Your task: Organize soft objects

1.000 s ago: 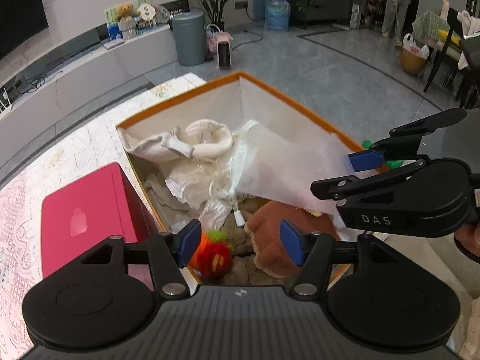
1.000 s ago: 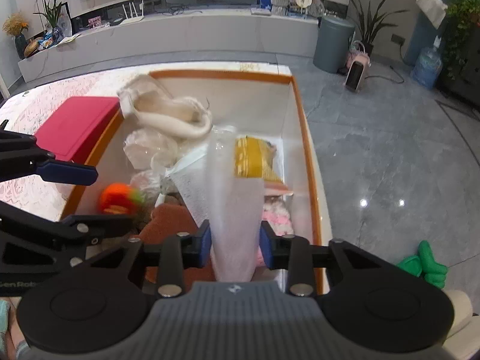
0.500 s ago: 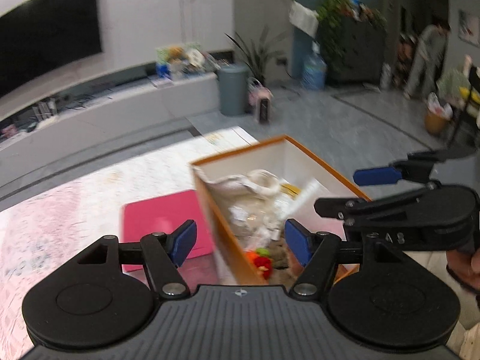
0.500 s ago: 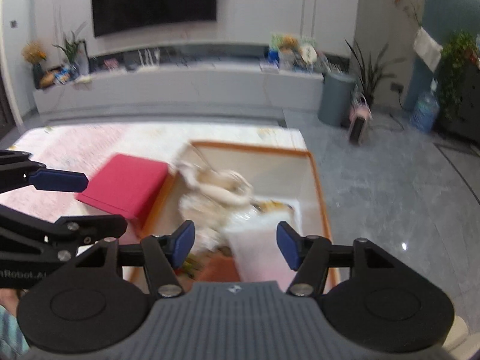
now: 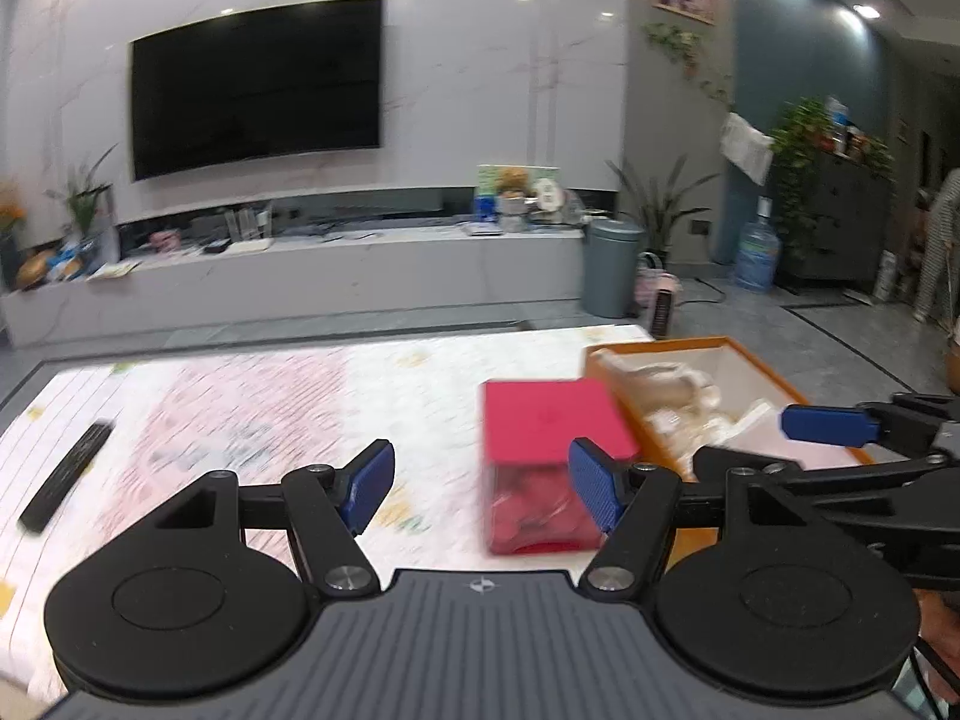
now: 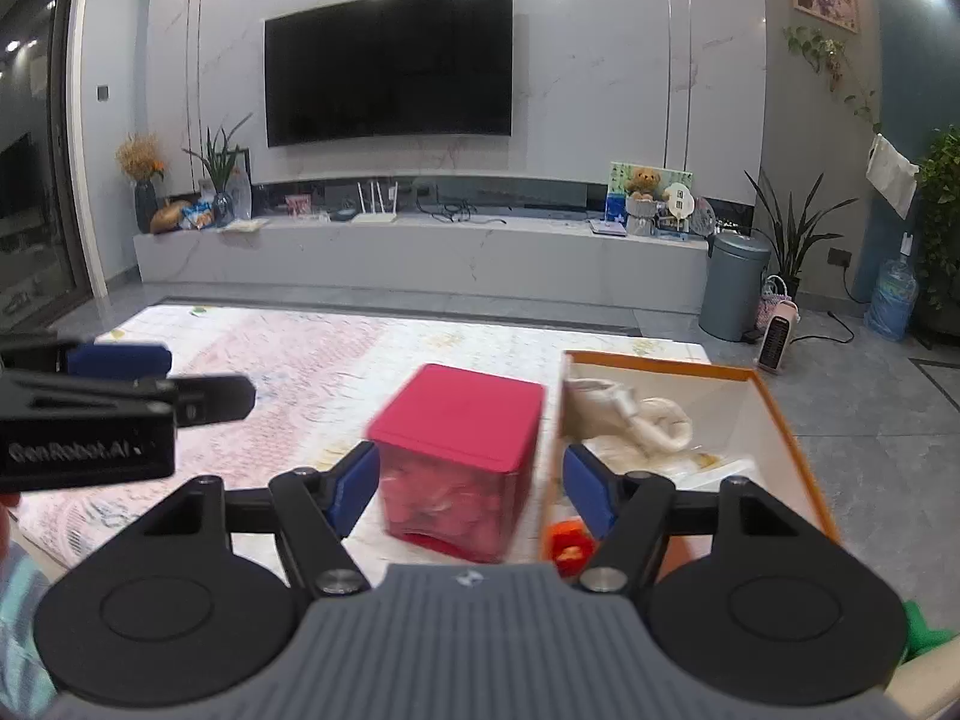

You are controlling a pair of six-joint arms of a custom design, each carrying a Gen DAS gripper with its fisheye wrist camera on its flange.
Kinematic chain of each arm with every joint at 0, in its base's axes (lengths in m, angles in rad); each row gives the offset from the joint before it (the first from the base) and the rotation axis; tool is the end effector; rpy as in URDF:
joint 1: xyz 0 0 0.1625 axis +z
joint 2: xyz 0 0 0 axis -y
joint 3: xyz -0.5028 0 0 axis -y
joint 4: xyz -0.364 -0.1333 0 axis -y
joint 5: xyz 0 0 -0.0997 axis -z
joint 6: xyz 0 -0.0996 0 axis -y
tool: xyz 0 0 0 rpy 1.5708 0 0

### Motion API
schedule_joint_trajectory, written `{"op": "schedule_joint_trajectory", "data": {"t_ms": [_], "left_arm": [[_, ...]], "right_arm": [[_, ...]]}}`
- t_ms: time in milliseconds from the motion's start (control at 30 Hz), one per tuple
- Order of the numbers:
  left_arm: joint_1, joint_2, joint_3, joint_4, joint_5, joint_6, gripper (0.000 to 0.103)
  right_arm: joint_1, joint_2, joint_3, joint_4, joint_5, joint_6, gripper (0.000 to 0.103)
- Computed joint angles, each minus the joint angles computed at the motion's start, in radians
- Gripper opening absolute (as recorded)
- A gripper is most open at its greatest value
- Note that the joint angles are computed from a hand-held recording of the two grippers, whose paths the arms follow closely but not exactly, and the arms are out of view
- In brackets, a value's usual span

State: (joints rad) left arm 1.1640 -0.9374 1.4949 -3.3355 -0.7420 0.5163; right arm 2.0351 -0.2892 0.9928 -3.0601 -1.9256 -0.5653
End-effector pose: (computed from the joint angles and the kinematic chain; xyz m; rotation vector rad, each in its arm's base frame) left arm -0.0890 -0.7291 0.4444 0.3377 2.0024 -1.2910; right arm 0.4895 -0.7570 0.0749 1.0979 -2.3282 1.0391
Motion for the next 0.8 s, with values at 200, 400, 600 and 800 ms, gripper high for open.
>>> {"op": "schedule_joint_trajectory", "data": {"t_ms": [200, 400, 600, 800], "left_arm": [[0.021, -0.039, 0.082, -0.128, 0.068, -0.008, 0.076], [0.034, -0.049, 0.16, -0.291, 0.118, 0.047, 0.076], [0.064, -0.064, 0.246, -0.362, 0.088, 0.023, 0.076], [0.086, -0.042, 0.28, -0.375, 0.085, 0.02, 0.076]], "right_arm": [[0.028, 0.007, 0.121, -0.182, 0.025, -0.001, 0.071], [0.039, 0.033, 0.214, -0.367, 0.029, -0.004, 0.076], [0.028, 0.051, 0.289, -0.484, 0.042, -0.014, 0.078], [0.01, 0.076, 0.305, -0.529, 0.024, -0.045, 0.079]]}}
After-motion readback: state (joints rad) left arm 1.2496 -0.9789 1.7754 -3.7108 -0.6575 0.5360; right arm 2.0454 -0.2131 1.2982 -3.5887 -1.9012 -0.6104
